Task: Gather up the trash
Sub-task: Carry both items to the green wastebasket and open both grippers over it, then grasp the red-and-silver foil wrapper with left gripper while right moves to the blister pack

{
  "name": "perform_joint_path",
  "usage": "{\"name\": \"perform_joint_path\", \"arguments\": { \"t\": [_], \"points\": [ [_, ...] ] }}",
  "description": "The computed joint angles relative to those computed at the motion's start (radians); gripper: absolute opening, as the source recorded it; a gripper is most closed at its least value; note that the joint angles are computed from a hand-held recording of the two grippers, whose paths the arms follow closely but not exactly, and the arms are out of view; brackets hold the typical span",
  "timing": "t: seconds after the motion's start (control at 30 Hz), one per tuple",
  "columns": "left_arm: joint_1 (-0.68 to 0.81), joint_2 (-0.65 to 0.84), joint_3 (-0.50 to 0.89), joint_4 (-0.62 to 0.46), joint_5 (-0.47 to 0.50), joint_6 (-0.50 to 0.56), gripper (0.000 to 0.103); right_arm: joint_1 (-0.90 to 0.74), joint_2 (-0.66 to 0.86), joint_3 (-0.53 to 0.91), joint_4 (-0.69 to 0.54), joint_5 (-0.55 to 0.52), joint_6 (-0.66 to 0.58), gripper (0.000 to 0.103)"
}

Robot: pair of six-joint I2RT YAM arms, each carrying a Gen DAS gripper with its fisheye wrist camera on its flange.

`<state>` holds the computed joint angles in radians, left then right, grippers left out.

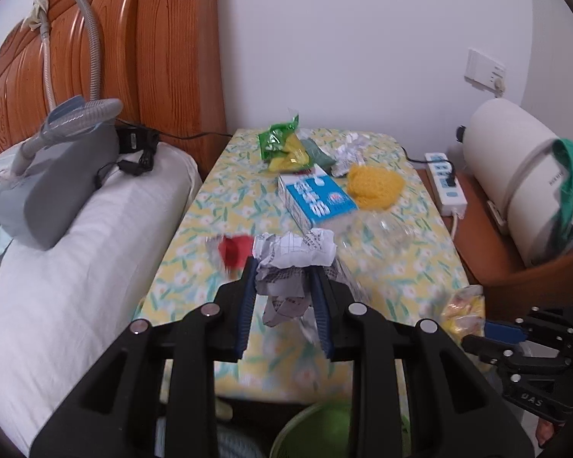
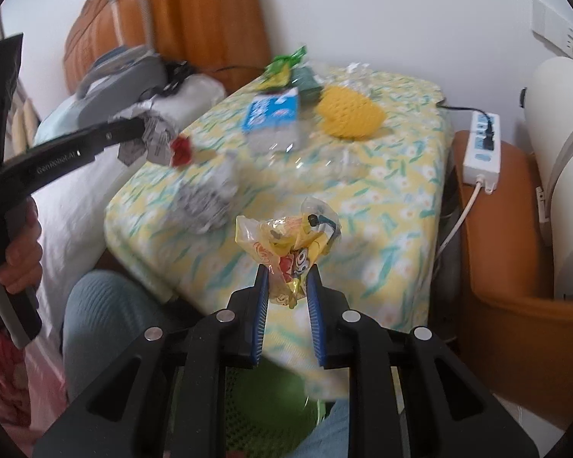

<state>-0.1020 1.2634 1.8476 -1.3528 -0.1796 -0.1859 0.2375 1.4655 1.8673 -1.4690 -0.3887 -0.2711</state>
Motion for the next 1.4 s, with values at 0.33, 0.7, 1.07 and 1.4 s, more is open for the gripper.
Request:
{"name": "perform_joint_path", "arguments": {
  "t": [0.33, 0.7, 1.07, 1.4],
  "points": [
    [-0.208, -0.257, -0.222, -0.173, 0.007, -0.195, 0.028, 0.253, -0.200, -0.488, -0.036, 0.107, -0.032, 0.029],
    [-0.242, -0.350, -0.425, -0.183, 0.099, -0.244, 0.028, 0.179, -0.241, -0.464, 0.010, 0.210, 0.014, 0.096],
    [-0.344, -0.337, -0.555, -0.151, 0.175, -0.306, 0.060, 0.002, -0.174, -0.303, -0.014, 0.113, -0.008, 0.100],
    [-0.221, -0.334, -0.432, -0.155, 0.093, -0.228, 0.094, -0.025, -0.155, -0.284, -0.006, 0.085, 0.008, 0.100]
  ]
}}
